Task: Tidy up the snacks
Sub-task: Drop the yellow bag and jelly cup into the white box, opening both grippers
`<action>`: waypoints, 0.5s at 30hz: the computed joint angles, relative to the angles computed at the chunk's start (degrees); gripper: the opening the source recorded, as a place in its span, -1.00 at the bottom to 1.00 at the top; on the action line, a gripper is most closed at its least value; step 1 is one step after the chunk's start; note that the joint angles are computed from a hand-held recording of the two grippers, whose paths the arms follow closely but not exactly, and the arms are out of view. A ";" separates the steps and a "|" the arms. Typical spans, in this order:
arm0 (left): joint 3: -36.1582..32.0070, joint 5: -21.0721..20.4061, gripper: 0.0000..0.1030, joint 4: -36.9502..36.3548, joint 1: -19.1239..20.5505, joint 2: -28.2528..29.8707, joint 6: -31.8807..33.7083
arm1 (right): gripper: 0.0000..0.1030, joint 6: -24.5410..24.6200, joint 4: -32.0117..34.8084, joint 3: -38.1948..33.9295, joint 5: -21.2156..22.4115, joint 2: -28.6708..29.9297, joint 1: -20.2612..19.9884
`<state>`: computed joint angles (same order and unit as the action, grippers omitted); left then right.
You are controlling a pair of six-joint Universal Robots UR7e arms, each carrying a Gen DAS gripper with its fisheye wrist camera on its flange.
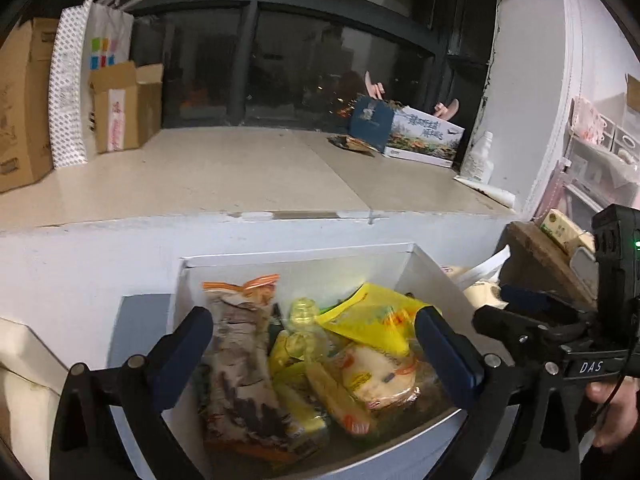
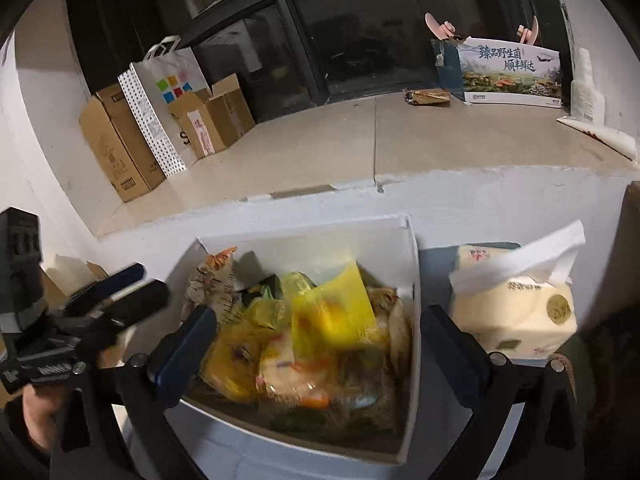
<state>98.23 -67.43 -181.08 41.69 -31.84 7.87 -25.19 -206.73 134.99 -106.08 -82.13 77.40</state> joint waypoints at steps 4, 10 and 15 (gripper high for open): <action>3.80 4.49 1.00 -5.39 -1.80 -1.48 0.10 | 1.00 -2.99 -4.07 1.29 -1.40 0.51 1.57; 10.67 5.71 1.00 -11.88 -4.26 -5.78 -1.10 | 1.00 -9.25 -13.18 2.46 -11.05 4.94 8.67; 19.22 7.79 1.00 -15.33 -7.10 -11.98 -4.06 | 1.00 -9.95 -15.66 7.00 -10.91 3.54 11.16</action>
<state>117.45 -59.64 -196.41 34.59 -43.82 3.80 -35.14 -222.39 141.99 -116.99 -78.58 88.56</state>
